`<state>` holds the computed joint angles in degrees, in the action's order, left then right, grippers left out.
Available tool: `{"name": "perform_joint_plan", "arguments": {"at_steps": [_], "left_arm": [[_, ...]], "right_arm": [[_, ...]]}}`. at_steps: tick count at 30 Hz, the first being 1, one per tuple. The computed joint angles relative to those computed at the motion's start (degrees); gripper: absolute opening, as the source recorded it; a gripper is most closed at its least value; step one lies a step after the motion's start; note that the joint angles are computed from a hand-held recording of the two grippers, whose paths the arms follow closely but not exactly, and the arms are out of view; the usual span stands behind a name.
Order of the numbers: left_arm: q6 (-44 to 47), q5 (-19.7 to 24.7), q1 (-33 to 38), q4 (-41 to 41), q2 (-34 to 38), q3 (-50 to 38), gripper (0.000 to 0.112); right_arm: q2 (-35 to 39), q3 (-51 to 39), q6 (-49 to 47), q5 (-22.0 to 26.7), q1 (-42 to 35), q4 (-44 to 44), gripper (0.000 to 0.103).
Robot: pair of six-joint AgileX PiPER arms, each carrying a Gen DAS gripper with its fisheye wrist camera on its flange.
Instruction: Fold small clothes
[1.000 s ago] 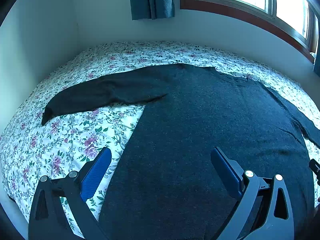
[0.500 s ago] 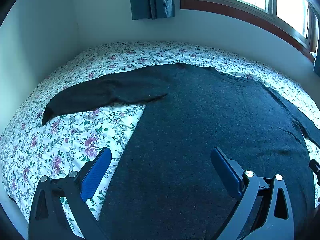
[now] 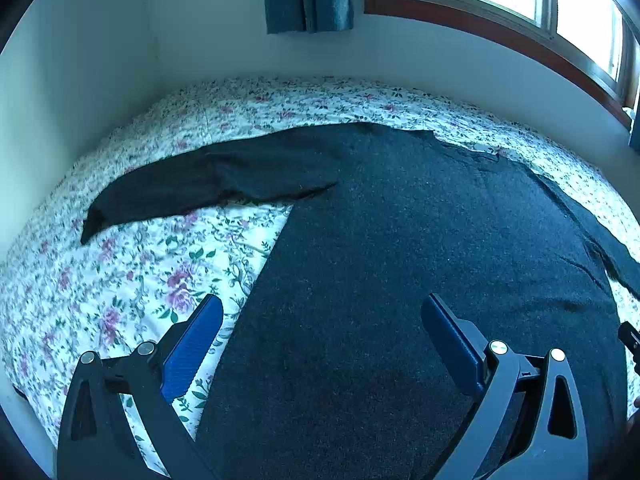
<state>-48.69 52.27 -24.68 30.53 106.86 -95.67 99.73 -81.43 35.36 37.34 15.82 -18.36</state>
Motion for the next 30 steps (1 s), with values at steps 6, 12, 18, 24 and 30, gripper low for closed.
{"name": "perform_joint_plan", "arguments": {"at_steps": [6,12,18,24,30], "left_arm": [[2.81,-2.45,2.22,-3.45,-0.19,0.95,0.099],[1.63,-3.76,3.71,-1.79,0.04,1.88,0.099],[0.38,-3.15,5.88,-1.73,1.68,1.17,0.099],[-0.11,-1.22,6.48,-0.42,3.84,-1.26,0.099],[0.98,-0.23,6.41,-0.88,5.56,-3.41,0.099]], "right_arm": [[-3.52,4.37,-4.8,-8.22,-6.75,8.92,0.101],[-1.7,2.85,-27.33,-7.86,-28.13,43.05,0.101],[11.32,-7.45,-38.72,-3.68,-51.34,67.55,0.095],[26.7,-25.94,-26.86,3.55,-58.01,64.52,0.062],[35.33,-42.41,-22.34,9.01,-56.75,56.53,0.038]]}}
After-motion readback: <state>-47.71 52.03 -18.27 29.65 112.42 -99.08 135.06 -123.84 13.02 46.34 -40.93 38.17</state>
